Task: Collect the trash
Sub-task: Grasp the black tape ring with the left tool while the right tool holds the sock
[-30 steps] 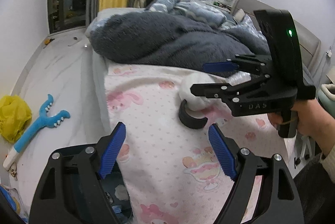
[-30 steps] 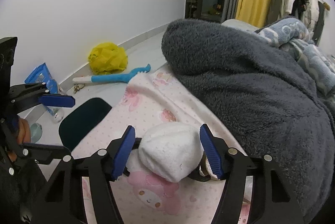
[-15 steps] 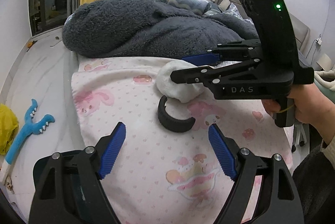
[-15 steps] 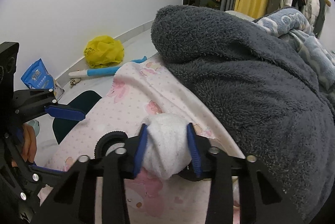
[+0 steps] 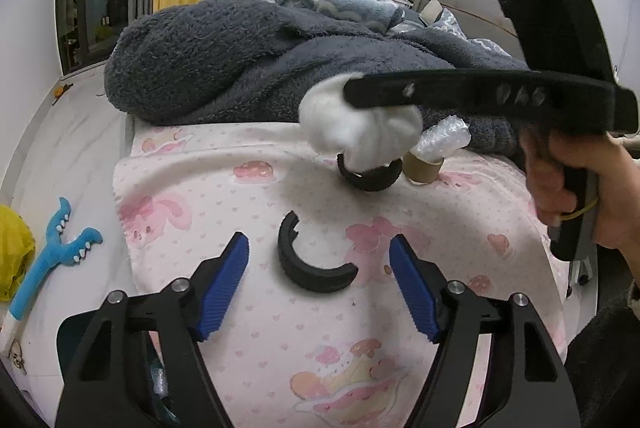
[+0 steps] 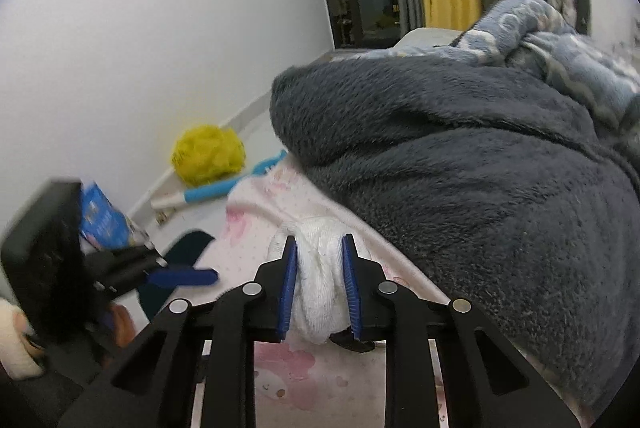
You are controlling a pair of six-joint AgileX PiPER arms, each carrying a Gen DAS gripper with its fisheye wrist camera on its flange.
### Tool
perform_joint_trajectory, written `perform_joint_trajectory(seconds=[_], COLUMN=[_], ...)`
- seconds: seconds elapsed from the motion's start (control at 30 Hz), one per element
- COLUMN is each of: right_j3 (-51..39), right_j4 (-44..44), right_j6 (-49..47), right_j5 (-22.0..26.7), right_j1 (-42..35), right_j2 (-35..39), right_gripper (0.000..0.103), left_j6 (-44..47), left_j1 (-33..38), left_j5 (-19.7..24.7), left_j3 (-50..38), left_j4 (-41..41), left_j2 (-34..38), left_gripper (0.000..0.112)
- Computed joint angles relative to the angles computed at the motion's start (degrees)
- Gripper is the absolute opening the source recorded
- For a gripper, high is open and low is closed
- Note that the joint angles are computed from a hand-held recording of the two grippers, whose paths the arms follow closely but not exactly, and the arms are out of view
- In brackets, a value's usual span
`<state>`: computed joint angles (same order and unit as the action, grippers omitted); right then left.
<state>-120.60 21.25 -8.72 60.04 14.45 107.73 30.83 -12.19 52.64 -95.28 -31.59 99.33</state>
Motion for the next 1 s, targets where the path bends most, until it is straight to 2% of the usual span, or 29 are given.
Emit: perform_joint_trajectory(seconds=[0.17, 0.43, 0.57, 0.7, 1.0], right_j3=[4.9, 11.1, 12.8, 14.7, 18.6], right_j4=[9.1, 17.1, 17.7, 18.5, 14.5], right_j6=[-2.2, -5.1, -5.6, -5.8, -3.3], right_j5=[-2.3, -3.8, -3.9, -3.9, -5.4], right_j1=[-4.1, -8.7, -9.3, -9.7, -7.8], right_j2=[-3.3, -7.4, -8.7, -9.4, -12.9], right_gripper=[0.022, 0.022, 0.022, 0.022, 0.022], left_j6=[-3.0, -7.0, -10.0, -13.7, -18.7], left_j1=[-1.7, -3.4, -4.7, -5.7, -8.1], left_j5=[-0.7, -1.7, -3.2, -3.7, -3.1], left_j3=[-0.6, -1.3, -1.1, -1.7, -2.7], left_j4=[3.4, 5.9, 8.5, 11.9, 17.3], left_j2=[1.0, 2.1, 2.2, 2.5, 1.9], left_gripper=[0.067, 0.060, 0.054, 0.037, 0.036])
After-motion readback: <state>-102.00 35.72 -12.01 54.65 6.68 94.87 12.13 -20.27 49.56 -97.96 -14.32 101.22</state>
